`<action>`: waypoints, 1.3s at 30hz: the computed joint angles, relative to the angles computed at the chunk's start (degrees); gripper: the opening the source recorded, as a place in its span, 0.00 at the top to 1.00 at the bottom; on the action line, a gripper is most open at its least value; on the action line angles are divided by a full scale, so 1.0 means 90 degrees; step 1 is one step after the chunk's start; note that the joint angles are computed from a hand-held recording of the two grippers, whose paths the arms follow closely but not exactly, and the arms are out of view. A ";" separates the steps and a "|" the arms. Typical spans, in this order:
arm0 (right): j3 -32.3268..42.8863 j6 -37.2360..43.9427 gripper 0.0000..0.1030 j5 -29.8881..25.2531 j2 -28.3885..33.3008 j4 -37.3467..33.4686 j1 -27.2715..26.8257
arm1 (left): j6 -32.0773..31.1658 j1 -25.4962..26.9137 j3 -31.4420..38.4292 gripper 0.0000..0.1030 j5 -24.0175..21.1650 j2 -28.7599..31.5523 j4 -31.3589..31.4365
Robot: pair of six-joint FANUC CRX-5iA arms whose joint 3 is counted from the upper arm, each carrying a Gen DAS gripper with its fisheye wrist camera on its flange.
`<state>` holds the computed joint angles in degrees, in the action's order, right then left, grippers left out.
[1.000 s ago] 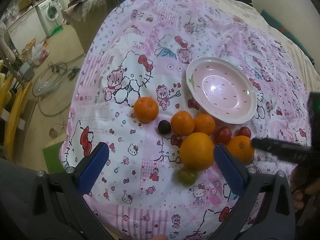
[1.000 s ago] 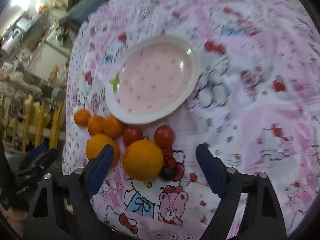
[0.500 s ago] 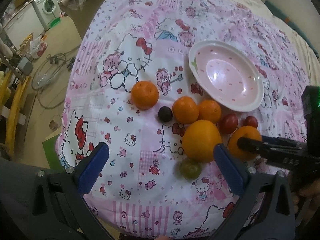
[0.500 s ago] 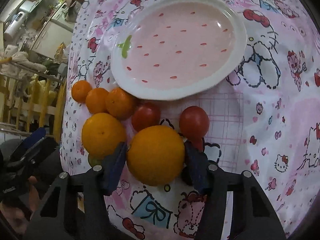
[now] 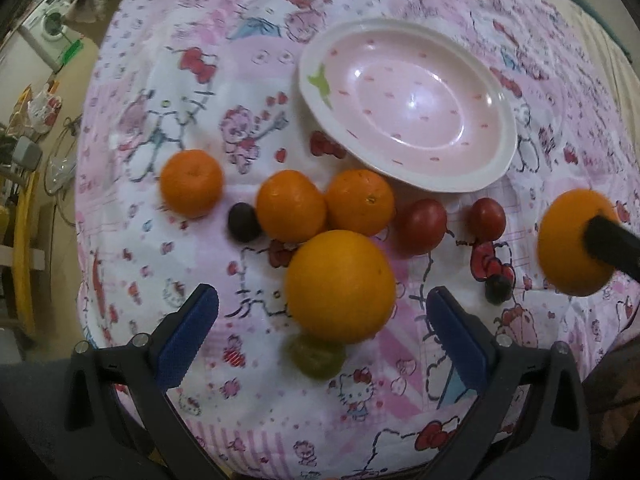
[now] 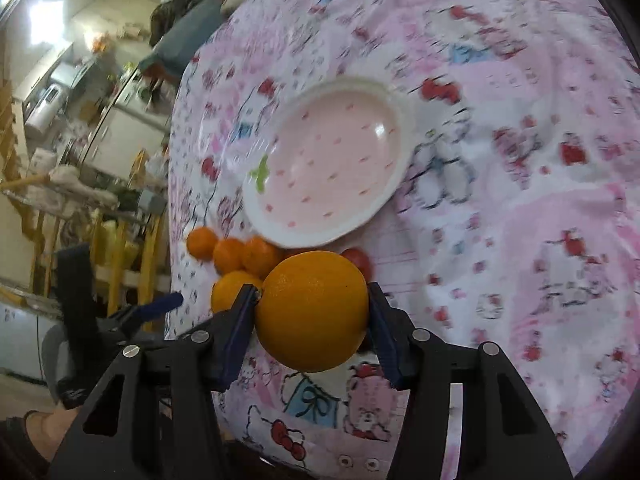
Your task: Organize fruits
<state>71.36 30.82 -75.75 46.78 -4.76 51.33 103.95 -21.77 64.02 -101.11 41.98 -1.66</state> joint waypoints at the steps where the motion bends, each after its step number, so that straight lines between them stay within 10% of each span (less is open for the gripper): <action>1: -0.0323 -0.0088 0.45 0.0172 -0.0180 0.0064 -0.0002 | -0.0008 -0.0009 0.0174 0.01 -0.0103 0.0126 0.0022; 10: -0.0920 -0.0277 0.45 0.0422 -0.0519 0.0339 0.0016 | -0.0223 -0.0133 0.1357 0.14 -0.0602 0.0933 -0.0216; 15: -0.0909 -0.0247 0.45 0.0425 -0.0518 0.0338 0.0026 | -0.0015 0.0009 0.0934 0.43 -0.0306 0.0848 0.0283; 39: -0.0448 -0.0122 0.45 0.0123 -0.0340 0.0590 0.0153 | -0.0346 0.0003 -0.0762 0.46 0.0687 -0.0484 0.0527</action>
